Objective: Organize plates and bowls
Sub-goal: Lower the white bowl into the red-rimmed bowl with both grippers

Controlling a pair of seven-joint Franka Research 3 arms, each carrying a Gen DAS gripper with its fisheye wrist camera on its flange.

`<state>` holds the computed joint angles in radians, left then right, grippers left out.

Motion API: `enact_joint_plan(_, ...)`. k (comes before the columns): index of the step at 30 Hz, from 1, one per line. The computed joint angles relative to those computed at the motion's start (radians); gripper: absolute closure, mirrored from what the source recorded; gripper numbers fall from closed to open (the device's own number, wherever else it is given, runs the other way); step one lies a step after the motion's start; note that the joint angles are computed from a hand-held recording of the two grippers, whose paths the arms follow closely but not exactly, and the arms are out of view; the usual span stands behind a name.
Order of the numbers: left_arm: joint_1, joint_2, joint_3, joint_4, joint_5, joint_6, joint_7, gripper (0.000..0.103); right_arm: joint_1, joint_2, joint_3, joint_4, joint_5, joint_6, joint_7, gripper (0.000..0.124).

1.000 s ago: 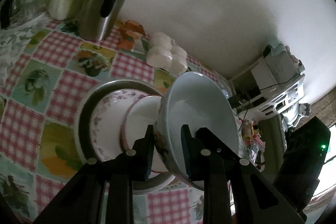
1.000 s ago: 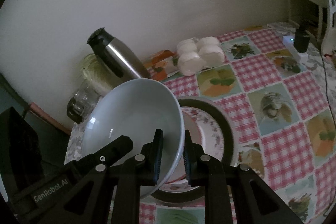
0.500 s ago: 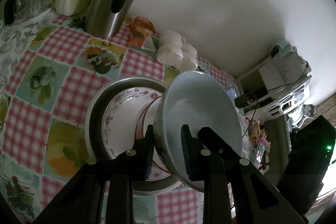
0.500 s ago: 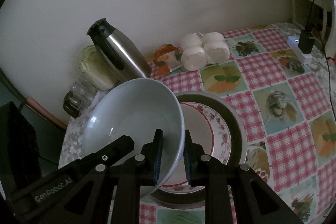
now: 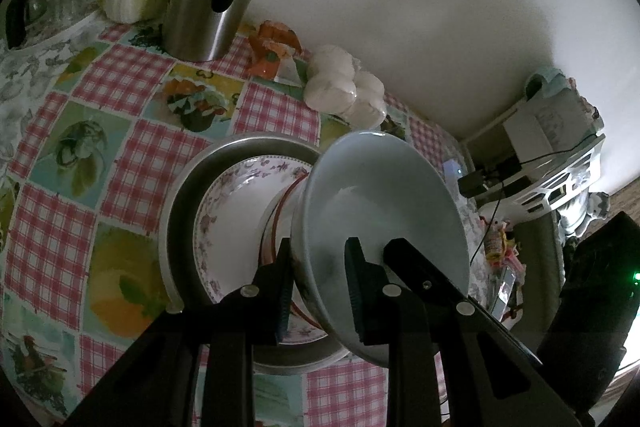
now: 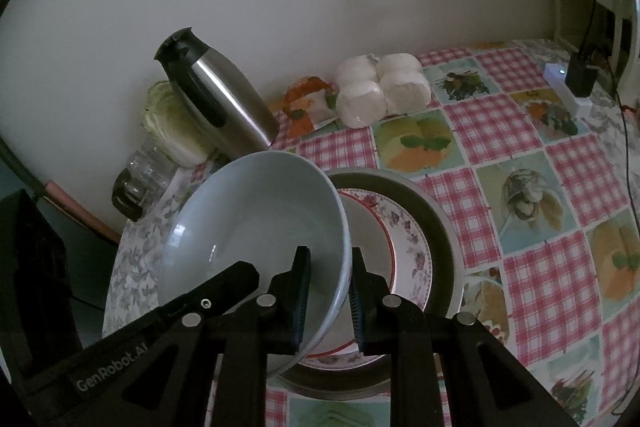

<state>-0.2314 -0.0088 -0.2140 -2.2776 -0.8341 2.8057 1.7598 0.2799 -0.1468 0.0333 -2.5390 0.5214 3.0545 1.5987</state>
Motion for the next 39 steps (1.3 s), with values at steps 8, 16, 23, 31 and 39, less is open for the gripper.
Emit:
enact_joint_plan(8,0.001,0.011,-0.004,0.007,0.04,-0.004,-0.027,0.079,0.0,0.012,-0.007,0.005,0.018,-0.007,-0.012,0.104)
enact_joint_plan(16,0.008,0.026,-0.014,0.016,0.073,-0.007,-0.05,0.078,-0.012,0.026,-0.006,0.008,0.013,-0.012,-0.003,0.104)
enact_joint_plan(23,0.007,0.026,-0.018,0.012,0.162,0.01,-0.107,0.073,-0.015,0.03,-0.007,0.008,0.025,-0.003,-0.009,0.104)
enact_joint_plan(31,0.008,0.019,-0.018,0.005,0.201,0.024,-0.135,0.072,0.0,0.034,-0.015,0.011,0.097,0.006,-0.065,0.104)
enact_joint_plan(39,0.003,-0.003,-0.008,-0.014,0.195,0.049,-0.153,0.072,-0.048,0.046,0.022,0.011,-0.088,-0.006,0.053,0.102)
